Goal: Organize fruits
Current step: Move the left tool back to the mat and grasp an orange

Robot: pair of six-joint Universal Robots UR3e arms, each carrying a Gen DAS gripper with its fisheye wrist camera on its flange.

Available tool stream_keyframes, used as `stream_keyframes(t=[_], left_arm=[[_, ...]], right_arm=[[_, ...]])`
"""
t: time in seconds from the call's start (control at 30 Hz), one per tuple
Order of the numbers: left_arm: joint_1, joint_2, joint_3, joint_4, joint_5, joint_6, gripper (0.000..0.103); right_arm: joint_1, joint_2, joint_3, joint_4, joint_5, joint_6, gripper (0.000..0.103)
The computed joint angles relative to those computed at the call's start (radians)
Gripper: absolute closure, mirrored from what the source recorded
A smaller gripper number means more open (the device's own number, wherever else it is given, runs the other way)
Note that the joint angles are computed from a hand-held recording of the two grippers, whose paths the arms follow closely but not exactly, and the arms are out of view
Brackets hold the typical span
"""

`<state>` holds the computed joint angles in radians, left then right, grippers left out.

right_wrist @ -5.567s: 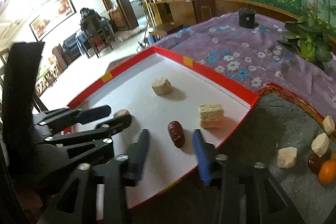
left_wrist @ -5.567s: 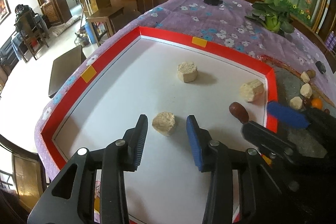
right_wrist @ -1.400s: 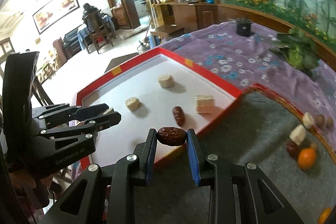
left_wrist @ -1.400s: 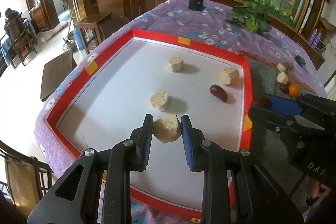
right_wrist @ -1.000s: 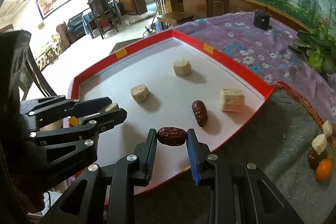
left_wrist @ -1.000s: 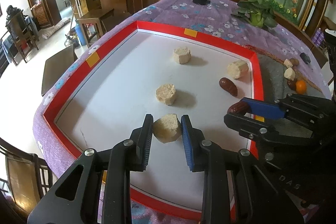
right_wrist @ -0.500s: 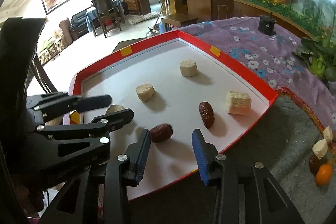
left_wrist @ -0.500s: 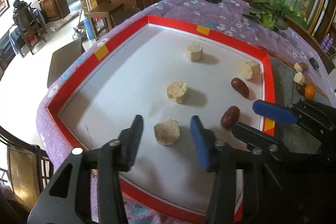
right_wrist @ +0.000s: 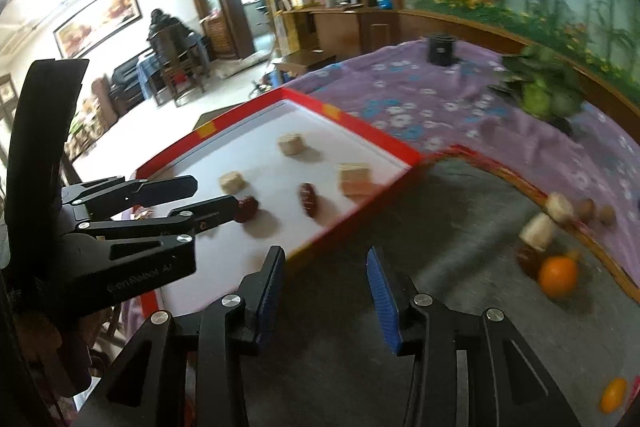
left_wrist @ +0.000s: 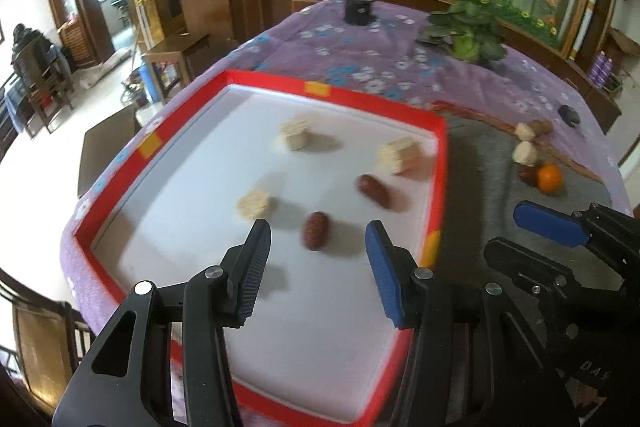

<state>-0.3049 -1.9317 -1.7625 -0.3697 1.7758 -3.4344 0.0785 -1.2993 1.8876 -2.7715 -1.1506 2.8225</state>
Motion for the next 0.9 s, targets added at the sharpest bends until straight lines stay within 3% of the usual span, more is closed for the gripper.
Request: stream_keyframes(t=[0.47,0.9], left_arm=[[-0.171,-0.227,0.380,-0.162,-0.017,-0.013,0.054],[-0.244,-0.484,0.833,-0.385,-0.092,-0.005,0.054]], right_arm=[[-0.341,-0.293,0.320,0.013,0.052,-0.101,0.060],[-0.643,-0.436,0.440,0.125,0.144,-0.256,0.059]])
